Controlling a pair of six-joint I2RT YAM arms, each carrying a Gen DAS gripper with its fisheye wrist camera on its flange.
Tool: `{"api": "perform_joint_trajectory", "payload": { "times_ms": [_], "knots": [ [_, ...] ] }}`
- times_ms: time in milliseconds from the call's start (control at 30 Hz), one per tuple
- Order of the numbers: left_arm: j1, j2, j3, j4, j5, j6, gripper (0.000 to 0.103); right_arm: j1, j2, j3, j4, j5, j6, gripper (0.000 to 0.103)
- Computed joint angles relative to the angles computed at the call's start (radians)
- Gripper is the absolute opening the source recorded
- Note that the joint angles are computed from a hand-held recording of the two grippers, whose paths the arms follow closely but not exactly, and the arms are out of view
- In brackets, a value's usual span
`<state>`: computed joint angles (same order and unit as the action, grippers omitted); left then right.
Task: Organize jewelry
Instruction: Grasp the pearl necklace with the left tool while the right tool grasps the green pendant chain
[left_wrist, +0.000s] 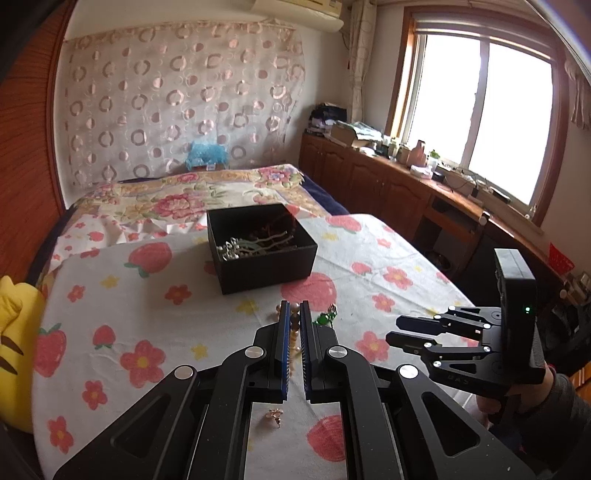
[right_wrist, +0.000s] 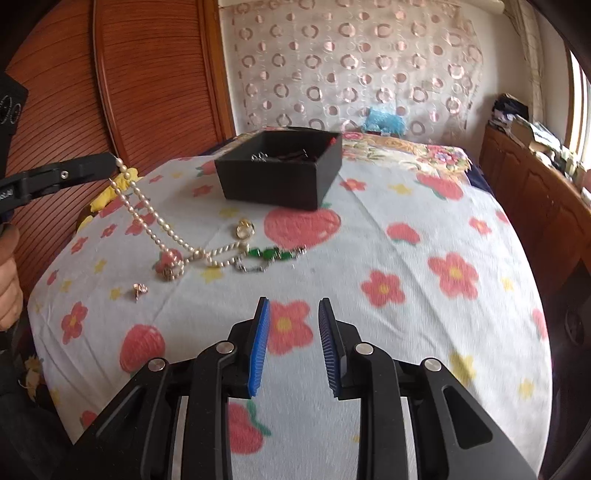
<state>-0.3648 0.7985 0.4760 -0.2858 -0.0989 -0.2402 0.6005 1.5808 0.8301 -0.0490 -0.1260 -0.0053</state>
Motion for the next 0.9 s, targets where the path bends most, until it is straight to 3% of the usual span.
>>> {"api": "perform_joint_trajectory", "payload": {
  "times_ms": [467, 700, 900],
  "knots": [
    [0.121, -0.159, 0.022, -0.094, 0.037, 0.034, 0.004, 0.022, 0.241, 0.313, -0.158, -0.003, -0.103, 0.029],
    [0.176, -0.177, 0.008, -0.101, 0.075, 0.049, 0.004, 0.038, 0.358, 0.457, -0.226, 0.002, -0.153, 0.029],
    [0.188, -0.175, -0.007, -0.09, 0.088, 0.05, 0.004, 0.036, 0.419, 0.539, -0.278, -0.057, -0.17, 0.029]
  ]
}}
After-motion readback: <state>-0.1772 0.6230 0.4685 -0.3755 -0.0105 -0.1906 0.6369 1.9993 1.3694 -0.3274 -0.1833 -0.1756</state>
